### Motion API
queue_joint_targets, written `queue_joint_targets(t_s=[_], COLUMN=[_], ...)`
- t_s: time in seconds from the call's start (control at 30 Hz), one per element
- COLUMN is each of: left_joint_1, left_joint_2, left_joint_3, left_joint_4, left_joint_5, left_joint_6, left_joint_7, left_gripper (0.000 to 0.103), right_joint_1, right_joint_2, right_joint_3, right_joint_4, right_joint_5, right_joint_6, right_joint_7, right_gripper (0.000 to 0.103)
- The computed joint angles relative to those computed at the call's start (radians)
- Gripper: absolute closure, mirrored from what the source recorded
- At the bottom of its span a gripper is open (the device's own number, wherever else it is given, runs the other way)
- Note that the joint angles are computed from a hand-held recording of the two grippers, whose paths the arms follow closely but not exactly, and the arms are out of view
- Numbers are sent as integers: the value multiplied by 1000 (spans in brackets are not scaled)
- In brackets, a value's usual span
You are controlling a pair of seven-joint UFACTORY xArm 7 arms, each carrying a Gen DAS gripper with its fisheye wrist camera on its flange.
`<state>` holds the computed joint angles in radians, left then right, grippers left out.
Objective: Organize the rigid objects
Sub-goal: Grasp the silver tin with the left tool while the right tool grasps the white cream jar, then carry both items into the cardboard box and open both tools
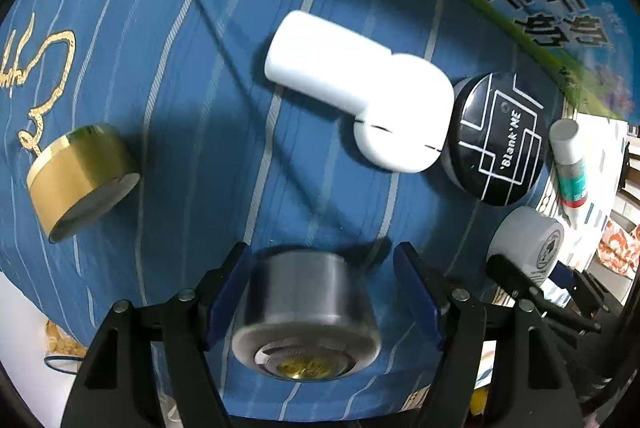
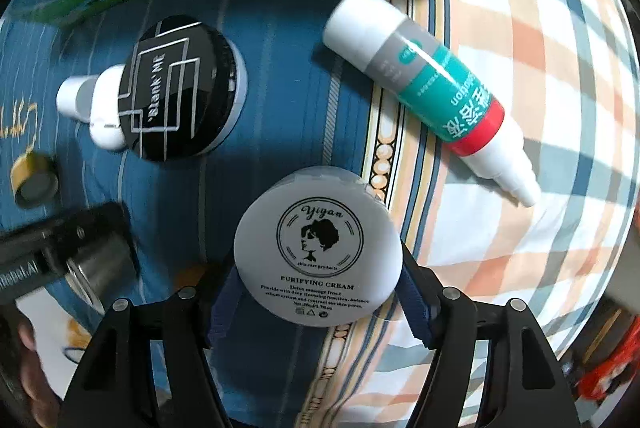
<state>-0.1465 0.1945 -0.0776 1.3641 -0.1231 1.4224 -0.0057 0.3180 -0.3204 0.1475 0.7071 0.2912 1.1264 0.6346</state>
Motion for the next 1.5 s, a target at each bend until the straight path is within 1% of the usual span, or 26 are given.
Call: queue_joint_targets(t_s=[0.03, 0.13, 0.23, 0.27, 0.3, 0.4, 0.47, 0.5, 0.53, 0.57, 0.6, 0.67, 0.73, 0.77, 0.8, 0.87, 0.93, 0.97, 1.1, 1.13, 1.2, 1.23, 1.3, 1.37, 1.47, 1.5], left_joint_1=[-1, 6, 0, -2, -1, 0, -2, -6, -12, -17, -18, -28, -37, -39, -60, -74, -82, -86, -99, -96, -99, -94, -91, -88, -83, -82], left_joint_2=[-8, -45, -76, -97, -116, -154, -185, -212, -233, -260, -282, -314, -353, -328, -344, -396, -398, -415, -528, -565, -610, -631, -670, -705, -636, -629], left_joint_3=[1, 4, 0, -1, 0, 4, 1, -1, -7, -11, -11, -20, -25, -56, -44, -48, -47, -48, -44, -32, -35, -24, -22, -24, -30, -28], left_joint_4=[-11, -82, -96, -117, -139, -212, -267, -300, -338, -355, -379, -417, -454, -449, -463, -492, -455, -463, -501, -484, -467, -463, -445, -410, -269, -241], left_joint_5=[13, 14, 30, 30, 30, 25, 40, 54, 60, 65, 71, 83, 89, 82, 80, 62, 57, 52, 30, 26, 10, 9, 6, 8, 18, 17], left_joint_6=[3, -23, 16, 21, 20, -6, -42, -65, -100, -103, -116, -142, -158, -193, -187, -182, -155, -154, -120, -79, -47, -42, -25, -7, 11, 19], left_joint_7=[2, 35, 39, 43, 50, 46, 47, 49, 38, 28, 21, 1, -7, -30, -39, -53, -49, -50, -36, -20, -22, -5, 4, 13, 29, 37], left_gripper=[32, 30, 30, 30, 30, 30, 32, 32, 33, 33, 33, 33, 33, 33, 33, 33, 33, 33, 33, 33, 33, 33, 33, 33, 33, 33], right_joint_1=[-2, -2, 4, 4, 7, 17, 20, 29, 31, 34, 40, 37, 45, 49, 55, 69, 70, 72, 90, 91, 94, 95, 94, 84, 64, 56], right_joint_2=[6, 41, 67, 34, 38, -1, 16, 23, 28, 34, 45, 34, 32, 22, 10, -16, -52, -69, -156, -182, -239, -276, -331, -372, -409, -411], right_joint_3=[-1, 0, 3, -2, 2, 11, 14, 24, 24, 31, 36, 22, 26, 27, 29, 29, 19, 18, 19, 14, 12, 12, 11, 17, 32, 36], right_joint_4=[-2, 8, 9, -7, -13, -64, -70, -60, -53, -55, -53, -65, -78, -86, -99, -129, -139, -150, -192, -200, -209, -214, -217, -199, -137, -115], right_joint_5=[1, -5, 11, 15, 19, 24, 23, 27, 25, 16, 21, 19, 21, 23, 30, 55, 58, 62, 86, 88, 92, 92, 86, 62, 13, -1], right_joint_6=[-3, -14, -26, -6, -13, -25, -46, -45, -41, -46, -61, -66, -76, -77, -85, -99, -82, -83, -77, -71, -56, -48, -30, -1, 58, 76], right_joint_7=[0, -7, -11, -15, -13, -9, -5, 15, 20, 36, 48, 39, 37, 38, 38, 31, 27, 25, 31, 28, 39, 46, 55, 74, 109, 118], right_gripper=[31, 31, 31, 31, 31, 31, 30, 30, 32, 35, 35, 35, 36, 36, 36, 36, 36, 36, 37, 37, 37, 37, 37, 37, 37, 37])
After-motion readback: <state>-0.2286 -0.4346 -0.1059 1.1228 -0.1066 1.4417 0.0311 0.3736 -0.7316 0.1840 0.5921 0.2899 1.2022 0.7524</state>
